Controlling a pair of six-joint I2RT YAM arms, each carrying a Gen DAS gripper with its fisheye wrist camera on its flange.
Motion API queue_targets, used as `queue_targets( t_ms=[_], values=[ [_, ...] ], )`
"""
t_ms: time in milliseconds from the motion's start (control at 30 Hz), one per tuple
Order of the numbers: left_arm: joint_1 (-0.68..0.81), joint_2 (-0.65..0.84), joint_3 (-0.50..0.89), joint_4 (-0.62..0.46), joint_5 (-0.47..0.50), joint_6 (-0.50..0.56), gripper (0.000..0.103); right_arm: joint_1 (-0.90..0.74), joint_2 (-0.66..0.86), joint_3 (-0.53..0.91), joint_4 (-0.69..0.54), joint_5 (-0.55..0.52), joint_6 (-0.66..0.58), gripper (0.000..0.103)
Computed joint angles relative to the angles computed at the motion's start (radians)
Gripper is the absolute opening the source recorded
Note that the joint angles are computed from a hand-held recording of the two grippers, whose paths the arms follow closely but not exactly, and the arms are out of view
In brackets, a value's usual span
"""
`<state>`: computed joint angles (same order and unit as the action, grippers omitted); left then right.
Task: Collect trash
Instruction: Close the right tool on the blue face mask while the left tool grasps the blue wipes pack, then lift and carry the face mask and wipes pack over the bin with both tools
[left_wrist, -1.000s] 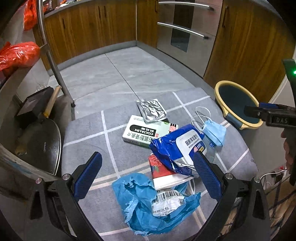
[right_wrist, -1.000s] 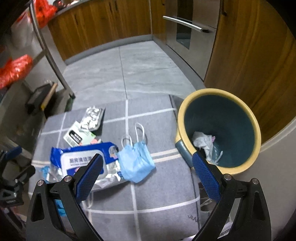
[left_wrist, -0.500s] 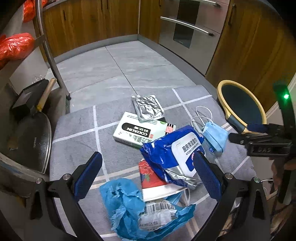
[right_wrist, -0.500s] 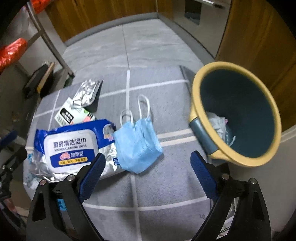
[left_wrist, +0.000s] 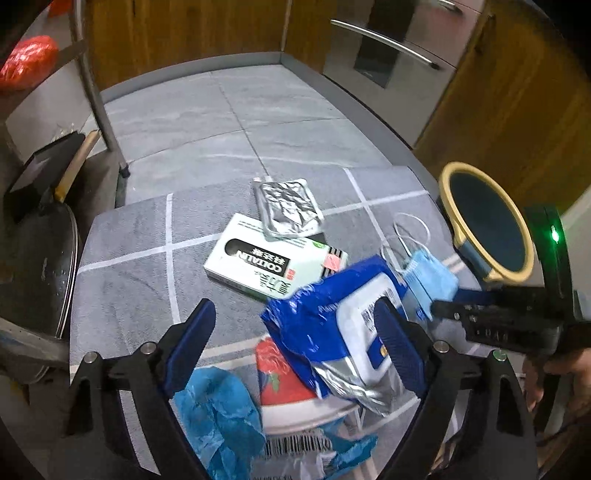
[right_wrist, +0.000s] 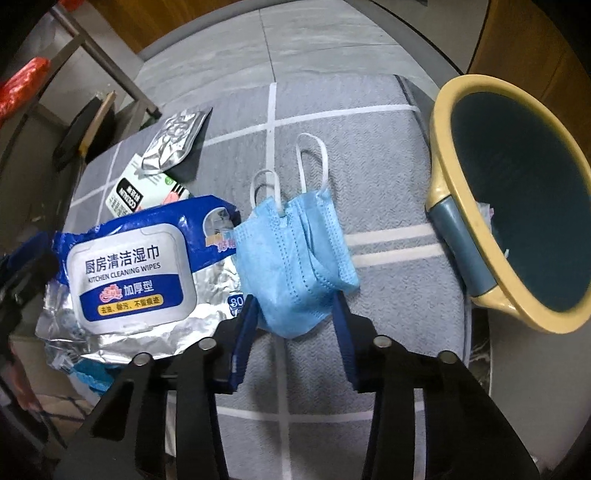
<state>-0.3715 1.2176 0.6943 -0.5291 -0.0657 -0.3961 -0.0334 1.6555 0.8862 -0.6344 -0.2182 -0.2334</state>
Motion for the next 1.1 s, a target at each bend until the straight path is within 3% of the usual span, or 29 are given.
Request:
queue_targets(
  t_ms=[167,267,300,333,533,600,833,867,933,1033,1100],
  values=[
    [0.026,0.046,0.003,0.017,0.047,-0.006,0.056,0.012,0.002,0.001,0.004,0.016,-0.007,0.034],
    [0.018,0.05,0.002,0.034,0.053,-0.012,0.048,0.015,0.002,-0.001,0.006,0.02,-0.018,0.03],
    [0.016,0.05,0.001,0.039,0.05,-0.013,0.041,0.017,0.003,-0.001,0.006,0.021,-0.018,0.028],
    [0.012,0.049,0.002,0.041,0.046,-0.014,0.024,0.019,0.003,-0.002,0.007,0.025,-0.02,0.027],
    [-0.017,0.005,0.008,0.059,0.039,-0.004,0.02,0.027,0.007,0.001,0.011,0.036,-0.018,0.025],
    [-0.047,-0.03,0.013,0.067,0.023,0.004,0.011,0.032,0.003,-0.002,0.012,0.046,-0.021,0.024],
    [-0.128,-0.044,0.034,0.083,-0.026,0.017,0.013,0.033,0.004,-0.006,0.014,0.056,-0.02,0.023],
    [-0.121,-0.048,0.027,0.092,-0.01,0.011,0.015,0.036,0.005,-0.006,0.015,0.058,-0.018,0.023],
    [-0.097,-0.053,0.014,0.118,0.054,0.0,0.033,0.042,0.006,-0.006,0.017,0.061,-0.016,0.023],
    [-0.124,-0.044,0.021,0.126,0.023,0.011,0.034,0.051,0.005,-0.009,0.023,0.066,-0.011,0.023],
    [-0.106,-0.044,0.013,0.147,0.082,-0.008,0.034,0.051,0.008,-0.009,0.023,0.068,-0.01,0.022]
  ],
)
